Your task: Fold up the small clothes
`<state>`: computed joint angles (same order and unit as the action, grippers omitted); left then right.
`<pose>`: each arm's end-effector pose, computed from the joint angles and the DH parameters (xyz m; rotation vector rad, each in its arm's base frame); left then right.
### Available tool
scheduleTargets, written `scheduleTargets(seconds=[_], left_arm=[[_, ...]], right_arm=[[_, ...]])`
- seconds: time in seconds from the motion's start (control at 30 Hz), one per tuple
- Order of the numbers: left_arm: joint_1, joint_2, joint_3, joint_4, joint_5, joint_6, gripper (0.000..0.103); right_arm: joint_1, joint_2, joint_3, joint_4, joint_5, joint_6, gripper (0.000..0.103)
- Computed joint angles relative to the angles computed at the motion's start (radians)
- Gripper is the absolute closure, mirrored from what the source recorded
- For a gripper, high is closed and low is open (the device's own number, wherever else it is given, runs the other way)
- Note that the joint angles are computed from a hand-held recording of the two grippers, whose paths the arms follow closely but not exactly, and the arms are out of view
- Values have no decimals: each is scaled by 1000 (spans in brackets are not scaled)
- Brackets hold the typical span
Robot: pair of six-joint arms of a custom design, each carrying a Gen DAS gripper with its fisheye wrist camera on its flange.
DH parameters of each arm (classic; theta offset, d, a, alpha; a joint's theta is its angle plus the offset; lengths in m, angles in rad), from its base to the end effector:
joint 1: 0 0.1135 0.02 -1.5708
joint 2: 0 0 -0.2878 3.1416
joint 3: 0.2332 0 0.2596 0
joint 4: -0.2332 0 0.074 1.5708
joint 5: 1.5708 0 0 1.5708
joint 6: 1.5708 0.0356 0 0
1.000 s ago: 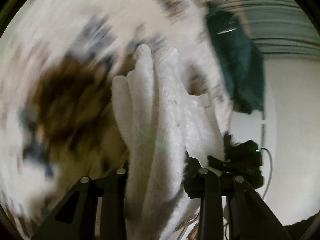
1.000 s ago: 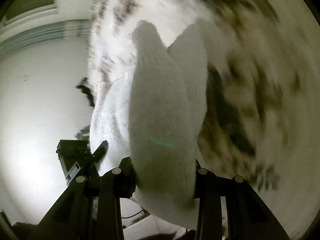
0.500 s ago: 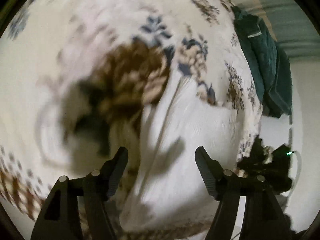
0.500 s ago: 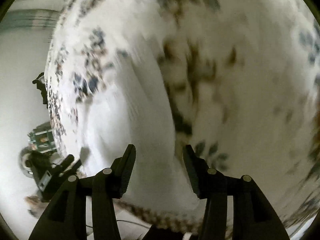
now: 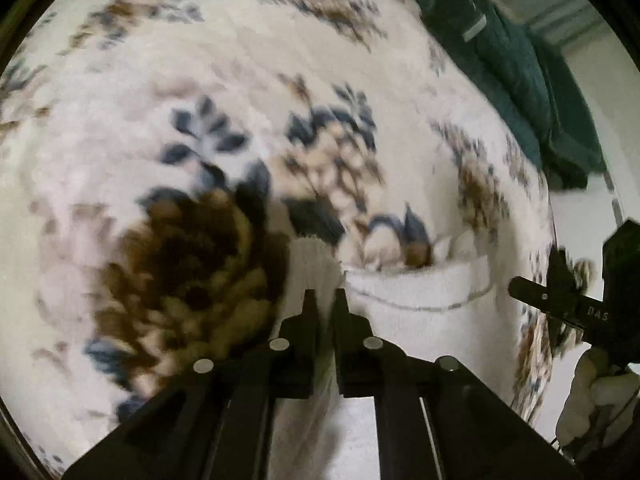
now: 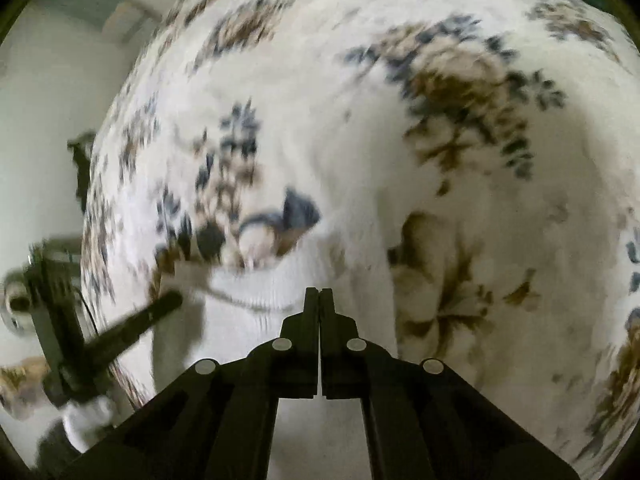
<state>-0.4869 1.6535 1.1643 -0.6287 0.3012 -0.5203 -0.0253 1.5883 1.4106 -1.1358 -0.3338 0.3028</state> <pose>0.2975 -0.1694 0.2375 0.0513 2.8103 -0.6857 0.3118 0.0038 0.3116 0.4094 2.8582 0.5333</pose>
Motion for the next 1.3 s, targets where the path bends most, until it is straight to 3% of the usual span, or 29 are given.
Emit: scheduleTargets(seconds=[0.13,0.2,0.27,0.37,0.43,0.47,0.6,0.73,0.77,0.83,0.87,0.93,0.97,1.0,1.17,1.3], left_arm=[[40,-43,-18,13,22,-31,98],[46,-28,-27,16,24,-35,98],[42,-15,-27,27,25,-46,98],[40,-14,-26,29,21,-45,98],[42,-18,-29,33,27,-51,98],[43,-24,-31,32,26,-51,98],[54,-41,-36,30,30,-50,98],[58,-37,-38,31,32,-50,98],[55,-34,-36,32,31,-48,98],[50,-32,-33,32,27,-46,98],[47,-31,-32,33,24,-47,98],[44,-33,-33,35,25,-50,98],[43,-33,-34,36,24,-49,98],[43,-32,-35,35,24,-48,98],[53,-43,-36,23,25,-43,98],[66,-51,-36,9,31,-38,98]], right_arm=[[-50,70,79,-88,-160,-44,103],[-40,97,98,-119,-190,-72,102],[-6,129,111,-157,-145,-100,95],[26,140,60,-128,-130,-108,93],[50,115,19,-73,-82,-84,97],[54,98,4,-50,-63,-65,103],[24,36,-17,19,-45,21,103],[-7,75,60,-54,-90,-14,103],[-3,110,92,-99,-94,-33,100],[11,139,111,-131,-71,-58,60],[19,133,95,-113,-53,-64,49],[25,142,80,-111,-64,-83,56],[32,144,61,-102,-60,-81,71],[36,136,37,-82,-53,-70,97],[43,39,-48,26,-11,-4,98],[23,-7,-23,34,18,36,100]])
